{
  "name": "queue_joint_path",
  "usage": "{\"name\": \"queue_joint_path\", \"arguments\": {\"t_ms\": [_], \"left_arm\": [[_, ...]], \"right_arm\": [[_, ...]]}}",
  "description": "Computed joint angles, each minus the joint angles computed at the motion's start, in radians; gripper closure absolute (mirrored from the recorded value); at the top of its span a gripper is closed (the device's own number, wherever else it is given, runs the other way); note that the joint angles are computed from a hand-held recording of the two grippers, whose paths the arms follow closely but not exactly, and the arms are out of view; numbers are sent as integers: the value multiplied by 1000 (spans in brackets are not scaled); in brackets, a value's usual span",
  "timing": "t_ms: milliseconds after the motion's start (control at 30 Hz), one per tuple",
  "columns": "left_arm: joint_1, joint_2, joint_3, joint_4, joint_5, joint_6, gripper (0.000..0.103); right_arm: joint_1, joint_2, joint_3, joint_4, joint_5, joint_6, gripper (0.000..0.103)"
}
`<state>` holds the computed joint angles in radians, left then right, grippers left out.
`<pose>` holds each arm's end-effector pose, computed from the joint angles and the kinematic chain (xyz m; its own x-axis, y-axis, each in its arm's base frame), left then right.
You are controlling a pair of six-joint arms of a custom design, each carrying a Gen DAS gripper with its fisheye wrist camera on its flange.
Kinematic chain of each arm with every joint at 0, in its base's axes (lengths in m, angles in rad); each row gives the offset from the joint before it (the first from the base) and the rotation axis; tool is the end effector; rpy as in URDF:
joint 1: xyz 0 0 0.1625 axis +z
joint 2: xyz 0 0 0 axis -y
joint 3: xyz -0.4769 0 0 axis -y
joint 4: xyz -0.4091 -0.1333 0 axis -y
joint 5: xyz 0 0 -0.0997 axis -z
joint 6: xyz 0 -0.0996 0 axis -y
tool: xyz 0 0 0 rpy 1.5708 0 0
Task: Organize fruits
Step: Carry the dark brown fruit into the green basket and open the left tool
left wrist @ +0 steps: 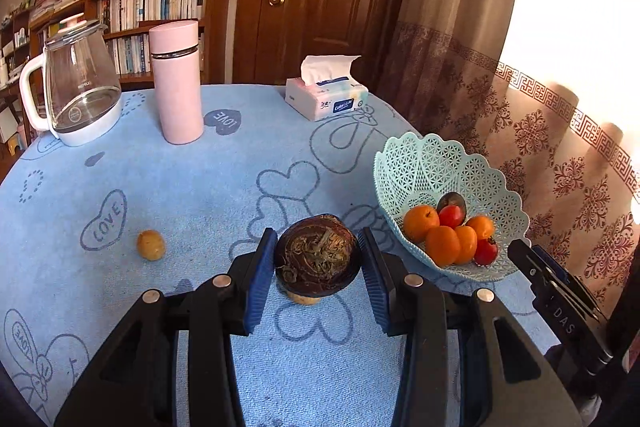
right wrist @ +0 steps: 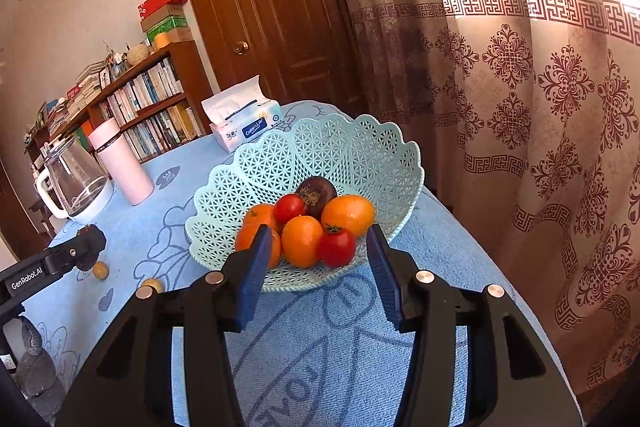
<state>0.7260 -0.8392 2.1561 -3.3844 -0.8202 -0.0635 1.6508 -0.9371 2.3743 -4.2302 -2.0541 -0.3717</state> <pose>-0.2730 -0.5115 0.1049 -0.7688 0.2934 -0.5682 0.6099 0.6035 -0.5136 0.1230 -0.4454 0.2049 -0.8450 0.2160 0.4892 -0.3587 0.4496 -0.8180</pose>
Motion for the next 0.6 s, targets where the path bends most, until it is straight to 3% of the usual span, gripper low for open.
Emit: {"name": "queue_joint_path", "arguments": {"t_ms": [433, 500, 567, 600], "left_arm": [[2, 113, -140, 98, -92, 38, 61], [0, 128, -153, 90, -95, 55, 61], [-1, 142, -162, 71, -94, 72, 58], [-1, 146, -165, 65, -96, 78, 50]], "right_arm": [[-17, 4, 16, -14, 35, 29, 52], [-19, 3, 16, -12, 38, 34, 46], [-21, 3, 17, -12, 40, 38, 45], [-22, 2, 17, -8, 41, 39, 45]]}}
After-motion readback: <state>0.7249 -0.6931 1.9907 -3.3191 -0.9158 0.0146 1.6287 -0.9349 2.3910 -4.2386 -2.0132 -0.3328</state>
